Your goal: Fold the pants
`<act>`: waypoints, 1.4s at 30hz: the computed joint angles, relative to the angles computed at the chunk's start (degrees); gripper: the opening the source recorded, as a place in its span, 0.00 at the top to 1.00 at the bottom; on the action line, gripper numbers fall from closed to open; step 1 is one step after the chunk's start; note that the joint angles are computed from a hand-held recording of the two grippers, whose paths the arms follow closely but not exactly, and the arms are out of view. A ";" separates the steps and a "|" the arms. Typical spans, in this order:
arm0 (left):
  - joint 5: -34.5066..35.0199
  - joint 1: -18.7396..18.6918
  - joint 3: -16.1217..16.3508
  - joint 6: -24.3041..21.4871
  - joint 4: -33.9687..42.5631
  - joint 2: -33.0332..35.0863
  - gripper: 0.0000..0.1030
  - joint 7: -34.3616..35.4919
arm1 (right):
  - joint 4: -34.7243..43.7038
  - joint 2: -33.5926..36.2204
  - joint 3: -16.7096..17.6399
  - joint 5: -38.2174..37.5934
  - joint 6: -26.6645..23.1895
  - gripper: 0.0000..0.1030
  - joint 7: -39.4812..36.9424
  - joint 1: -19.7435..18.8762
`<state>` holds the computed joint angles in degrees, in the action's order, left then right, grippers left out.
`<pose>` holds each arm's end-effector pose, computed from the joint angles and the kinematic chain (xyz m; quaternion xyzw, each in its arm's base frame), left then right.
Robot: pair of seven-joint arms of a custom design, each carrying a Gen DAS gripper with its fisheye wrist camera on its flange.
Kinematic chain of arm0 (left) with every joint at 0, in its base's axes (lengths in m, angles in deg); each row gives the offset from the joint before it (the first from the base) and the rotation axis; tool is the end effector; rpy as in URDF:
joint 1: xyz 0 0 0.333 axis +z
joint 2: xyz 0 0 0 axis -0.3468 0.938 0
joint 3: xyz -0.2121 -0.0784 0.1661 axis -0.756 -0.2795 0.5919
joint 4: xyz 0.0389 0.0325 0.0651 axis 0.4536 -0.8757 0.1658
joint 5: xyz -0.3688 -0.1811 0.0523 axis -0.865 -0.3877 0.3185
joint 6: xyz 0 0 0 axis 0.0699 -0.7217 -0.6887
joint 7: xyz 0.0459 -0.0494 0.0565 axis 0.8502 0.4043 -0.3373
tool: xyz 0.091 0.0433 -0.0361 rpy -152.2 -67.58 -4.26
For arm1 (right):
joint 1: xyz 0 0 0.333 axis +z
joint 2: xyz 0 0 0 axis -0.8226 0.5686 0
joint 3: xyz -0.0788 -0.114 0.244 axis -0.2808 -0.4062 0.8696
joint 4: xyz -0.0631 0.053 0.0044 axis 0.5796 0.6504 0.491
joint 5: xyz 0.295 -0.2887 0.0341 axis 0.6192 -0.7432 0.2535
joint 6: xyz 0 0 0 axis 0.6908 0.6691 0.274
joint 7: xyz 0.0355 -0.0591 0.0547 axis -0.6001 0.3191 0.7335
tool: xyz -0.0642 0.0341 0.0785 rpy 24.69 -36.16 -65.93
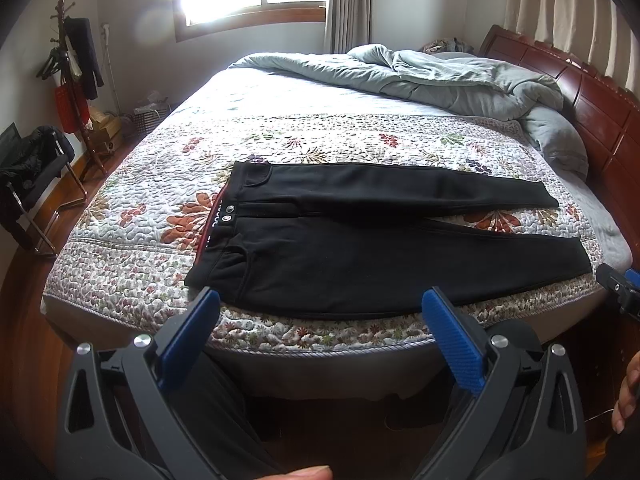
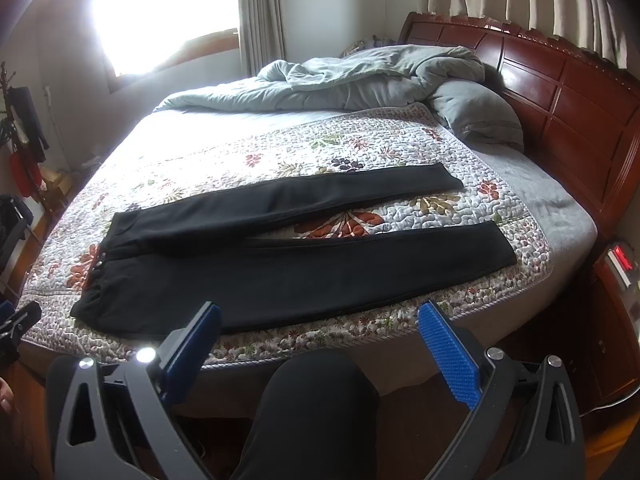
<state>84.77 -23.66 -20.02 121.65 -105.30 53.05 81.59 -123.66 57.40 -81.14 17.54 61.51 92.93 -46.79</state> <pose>0.6038 -0.1001 0.6857 -0.7898 0.4924 -0.1972 0.3081 0.7193 0.1339 0.6680 -0.7211 0.5781 -0.2193 0.3125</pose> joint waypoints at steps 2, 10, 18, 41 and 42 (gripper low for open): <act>-0.01 -0.04 -0.02 -0.05 0.07 0.04 0.03 0.02 | 0.07 0.04 0.02 0.05 -0.01 0.04 0.02 -0.05; -0.01 -0.07 -0.01 -0.07 0.09 0.07 0.03 0.01 | 0.27 0.15 0.07 0.24 -0.22 0.04 -0.12 -0.19; -0.04 -0.10 0.00 -0.13 0.22 0.17 0.03 0.01 | 0.14 0.10 0.06 0.26 -0.12 0.04 -0.14 -0.19; -0.06 0.13 -0.05 0.10 -0.38 -0.20 0.03 -0.11 | 0.35 0.27 0.05 0.27 -0.33 0.04 -0.08 -0.19; -0.12 0.15 -0.02 0.16 -0.46 -0.25 0.03 -0.08 | 0.31 0.25 0.07 0.33 -0.28 0.04 -0.08 -0.21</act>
<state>84.64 -23.51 -20.04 121.81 -105.75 52.80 81.51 -123.35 57.65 -81.07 17.87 61.23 92.85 -47.00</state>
